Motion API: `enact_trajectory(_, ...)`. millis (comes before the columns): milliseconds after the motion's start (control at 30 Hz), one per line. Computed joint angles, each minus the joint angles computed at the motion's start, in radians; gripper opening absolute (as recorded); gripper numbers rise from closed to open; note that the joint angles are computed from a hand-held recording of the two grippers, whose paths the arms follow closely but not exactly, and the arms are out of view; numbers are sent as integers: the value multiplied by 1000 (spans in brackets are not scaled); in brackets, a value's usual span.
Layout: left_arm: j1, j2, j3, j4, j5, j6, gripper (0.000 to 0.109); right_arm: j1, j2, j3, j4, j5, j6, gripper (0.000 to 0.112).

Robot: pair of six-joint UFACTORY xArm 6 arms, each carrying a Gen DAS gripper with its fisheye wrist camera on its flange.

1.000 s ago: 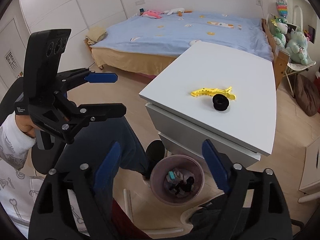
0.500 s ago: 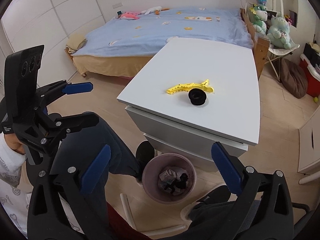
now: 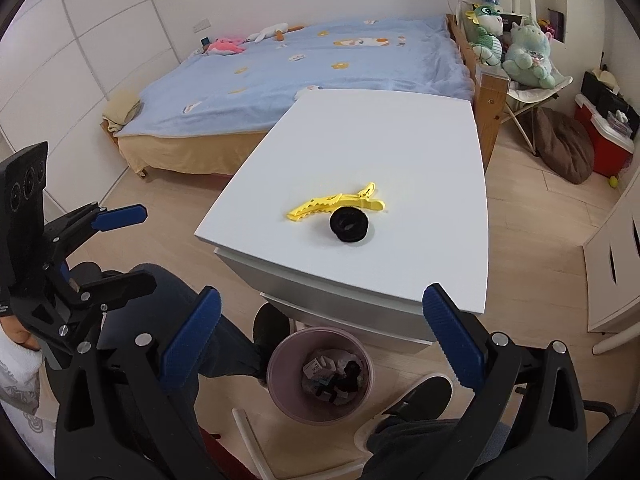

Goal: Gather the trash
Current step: 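Move the right gripper to the black hair tie and grasp it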

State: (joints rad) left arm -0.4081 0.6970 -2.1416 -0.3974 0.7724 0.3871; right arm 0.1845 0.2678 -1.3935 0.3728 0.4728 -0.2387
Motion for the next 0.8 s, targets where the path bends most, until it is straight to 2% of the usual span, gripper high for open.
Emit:
enact_trajectory(267, 7, 32, -46, -4, 17, -16, 96, -18, 173, -253, -94, 142, 47, 99)
enact_trajectory(633, 18, 49, -61, -1, 18, -33, 95, -20, 481, -676, -218, 376, 118, 99)
enact_trajectory(800, 20, 58, -69, 5, 20, -41, 95, -13, 571, -806, -254, 446, 115, 99)
